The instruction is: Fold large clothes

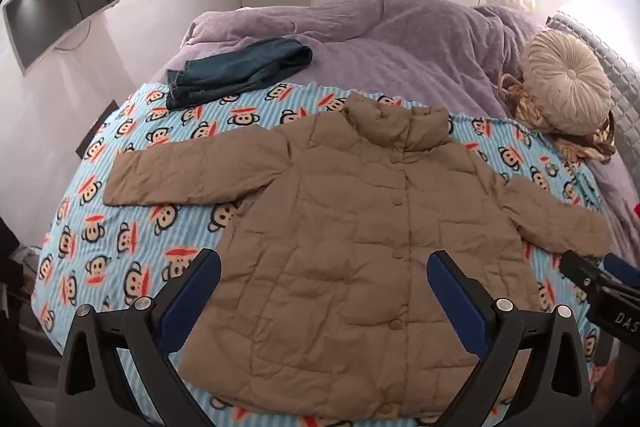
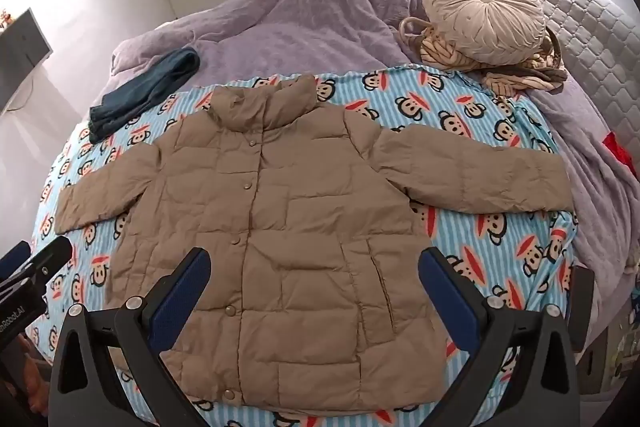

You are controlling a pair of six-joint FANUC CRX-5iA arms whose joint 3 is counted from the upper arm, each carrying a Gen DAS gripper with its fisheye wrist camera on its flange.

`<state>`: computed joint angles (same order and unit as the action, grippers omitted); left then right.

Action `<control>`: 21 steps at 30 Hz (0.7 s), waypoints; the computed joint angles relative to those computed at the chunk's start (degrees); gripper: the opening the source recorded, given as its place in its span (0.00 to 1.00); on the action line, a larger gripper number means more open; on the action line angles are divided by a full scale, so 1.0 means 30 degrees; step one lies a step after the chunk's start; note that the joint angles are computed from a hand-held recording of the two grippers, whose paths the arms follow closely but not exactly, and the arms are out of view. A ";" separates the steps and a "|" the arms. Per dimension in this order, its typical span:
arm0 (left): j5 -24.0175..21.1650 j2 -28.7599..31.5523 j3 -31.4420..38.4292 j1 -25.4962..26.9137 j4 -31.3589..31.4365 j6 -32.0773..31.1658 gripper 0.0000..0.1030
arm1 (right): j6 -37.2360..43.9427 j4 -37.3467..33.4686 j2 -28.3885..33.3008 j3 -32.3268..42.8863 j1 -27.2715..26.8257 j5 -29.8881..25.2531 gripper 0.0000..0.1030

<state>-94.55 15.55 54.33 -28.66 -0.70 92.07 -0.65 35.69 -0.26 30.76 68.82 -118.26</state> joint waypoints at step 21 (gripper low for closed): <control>0.0301 -0.0129 0.0405 -0.0850 -0.1214 0.0307 1.00 | 0.2131 0.0675 0.0806 0.0943 -0.0298 -0.0771 1.00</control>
